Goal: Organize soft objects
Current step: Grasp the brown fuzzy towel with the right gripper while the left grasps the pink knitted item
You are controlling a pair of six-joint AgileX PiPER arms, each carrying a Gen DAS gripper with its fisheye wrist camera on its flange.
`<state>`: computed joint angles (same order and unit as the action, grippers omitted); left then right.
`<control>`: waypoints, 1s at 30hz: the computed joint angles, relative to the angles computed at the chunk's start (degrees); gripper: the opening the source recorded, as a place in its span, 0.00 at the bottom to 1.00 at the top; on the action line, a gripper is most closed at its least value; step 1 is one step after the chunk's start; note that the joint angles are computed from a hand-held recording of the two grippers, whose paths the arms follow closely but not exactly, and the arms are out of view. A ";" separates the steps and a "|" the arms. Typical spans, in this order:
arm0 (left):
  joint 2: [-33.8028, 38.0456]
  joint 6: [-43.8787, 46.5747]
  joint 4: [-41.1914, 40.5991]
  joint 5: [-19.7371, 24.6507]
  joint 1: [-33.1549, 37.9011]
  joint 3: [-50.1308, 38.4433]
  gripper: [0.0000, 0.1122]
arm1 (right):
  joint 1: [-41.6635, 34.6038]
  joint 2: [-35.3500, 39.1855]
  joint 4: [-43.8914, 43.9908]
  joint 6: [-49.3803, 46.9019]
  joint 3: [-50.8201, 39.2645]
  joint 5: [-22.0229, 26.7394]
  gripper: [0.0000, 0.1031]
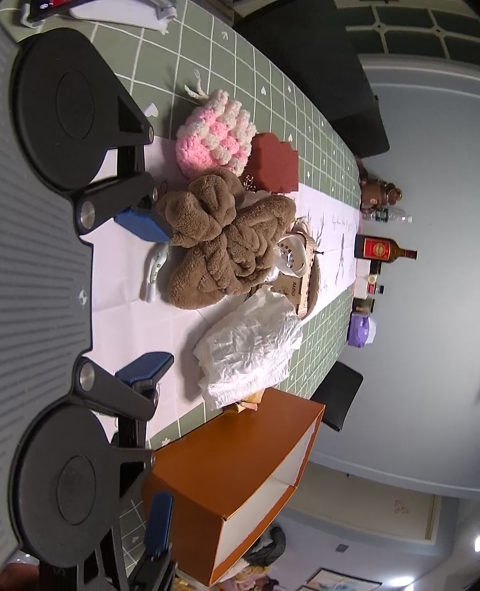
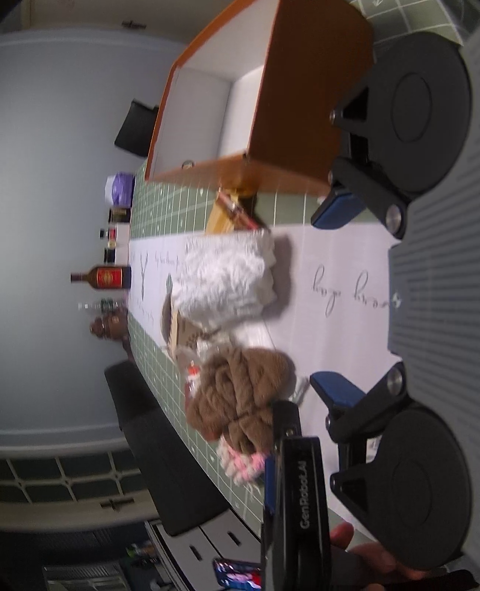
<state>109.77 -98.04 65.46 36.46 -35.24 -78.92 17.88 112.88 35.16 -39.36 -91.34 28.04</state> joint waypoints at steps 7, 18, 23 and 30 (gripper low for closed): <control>0.56 2.12 6.19 2.48 2.36 -0.08 0.74 | 1.74 8.41 -4.15 3.09 -12.64 6.60 0.54; 1.60 16.68 -5.94 -10.55 12.91 -1.67 0.74 | 3.66 22.61 -9.53 13.01 -37.49 18.46 0.52; 1.53 20.46 -12.65 -15.04 14.37 -1.13 0.72 | 3.67 25.48 -12.22 16.78 -42.18 21.05 0.52; 0.52 38.66 -34.72 -23.20 15.90 0.10 0.70 | 2.68 24.68 -13.57 21.27 -41.51 19.62 0.59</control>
